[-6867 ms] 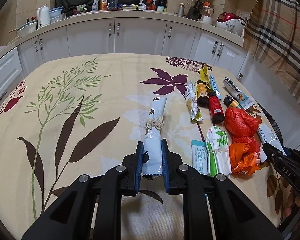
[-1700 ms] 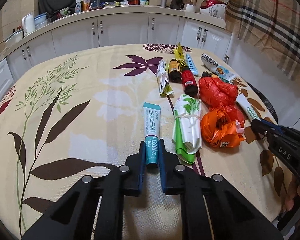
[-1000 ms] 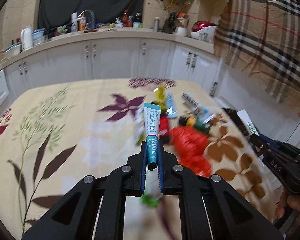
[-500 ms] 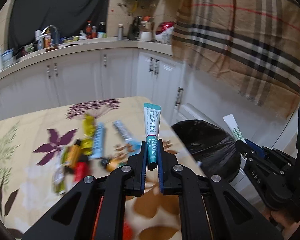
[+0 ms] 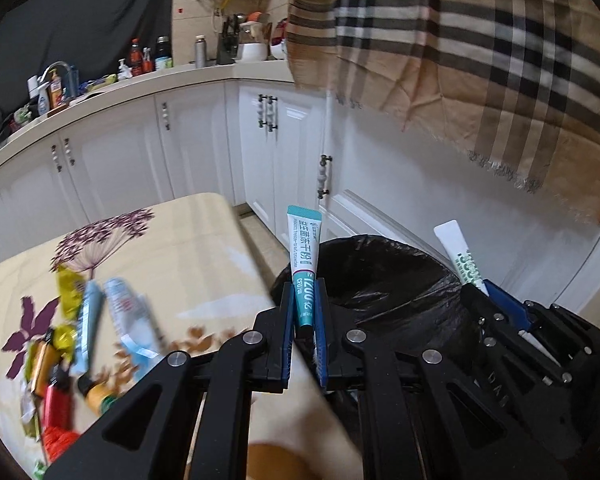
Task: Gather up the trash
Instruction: 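Carry both tubes over the bin and open both grippers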
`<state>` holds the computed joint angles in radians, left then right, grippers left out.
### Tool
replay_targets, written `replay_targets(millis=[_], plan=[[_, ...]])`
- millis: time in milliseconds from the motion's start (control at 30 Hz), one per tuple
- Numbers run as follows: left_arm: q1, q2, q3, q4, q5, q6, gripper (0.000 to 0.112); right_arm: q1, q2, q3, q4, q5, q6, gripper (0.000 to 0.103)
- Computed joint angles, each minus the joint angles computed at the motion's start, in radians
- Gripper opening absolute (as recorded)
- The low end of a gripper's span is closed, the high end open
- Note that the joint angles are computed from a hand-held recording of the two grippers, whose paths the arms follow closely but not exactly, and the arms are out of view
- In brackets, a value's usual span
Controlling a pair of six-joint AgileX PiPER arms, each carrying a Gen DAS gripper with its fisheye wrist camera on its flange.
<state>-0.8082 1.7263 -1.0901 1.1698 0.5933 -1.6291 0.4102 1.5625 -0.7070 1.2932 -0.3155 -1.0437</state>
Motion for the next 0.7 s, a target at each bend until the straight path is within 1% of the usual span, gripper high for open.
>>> replay_targets(millis=[133, 167, 200, 233, 267, 300, 333, 367, 400, 500, 533, 567, 600, 700], plan=[[0.016, 0.075, -0.08, -0.032, -0.012, 0.05, 0.012, -0.054, 0.064, -0.042, -0.107, 0.021, 0.098, 0.017], [0.02, 0.091, -0.095, -0.037, -0.014, 0.054, 0.016, -0.065, 0.078, -0.049, -0.132, 0.021, 0.126, 0.023], [0.025, 0.101, -0.106, -0.055, -0.021, 0.075, 0.017, -0.075, 0.092, -0.055, -0.144, 0.021, 0.143, 0.026], [0.028, 0.112, -0.119, -0.078, -0.021, 0.103, 0.018, -0.081, 0.098, -0.057, -0.157, 0.021, 0.161, 0.029], [0.03, 0.117, -0.125, -0.094, -0.018, 0.122, 0.021, -0.09, 0.105, -0.059, -0.176, 0.023, 0.184, 0.029], [0.033, 0.12, -0.131, -0.107, -0.021, 0.136, 0.026, -0.096, 0.109, -0.058, -0.185, 0.023, 0.197, 0.029], [0.035, 0.118, -0.128, -0.108, -0.024, 0.134, 0.029, -0.098, 0.11, -0.059, -0.18, 0.024, 0.193, 0.029], [0.036, 0.113, -0.122, -0.099, -0.025, 0.122, 0.036, -0.097, 0.108, -0.056, -0.176, 0.02, 0.193, 0.029], [0.034, 0.104, -0.11, -0.081, -0.023, 0.099, 0.039, -0.097, 0.11, -0.06, -0.166, 0.021, 0.182, 0.029], [0.031, 0.081, -0.089, -0.074, -0.014, 0.083, 0.042, -0.077, 0.097, -0.047, -0.127, 0.003, 0.151, 0.033], [0.032, 0.079, -0.089, -0.081, -0.012, 0.087, 0.042, -0.066, 0.088, -0.041, -0.102, -0.006, 0.129, 0.037], [0.031, 0.069, -0.081, -0.085, -0.011, 0.087, 0.043, -0.055, 0.077, -0.033, -0.084, -0.014, 0.115, 0.039], [0.029, 0.054, -0.064, -0.084, -0.01, 0.081, 0.043, -0.052, 0.069, -0.026, -0.083, -0.016, 0.114, 0.039], [0.018, 0.002, -0.016, -0.084, 0.004, 0.07, 0.044, -0.008, 0.017, 0.003, 0.005, -0.035, 0.038, 0.04]])
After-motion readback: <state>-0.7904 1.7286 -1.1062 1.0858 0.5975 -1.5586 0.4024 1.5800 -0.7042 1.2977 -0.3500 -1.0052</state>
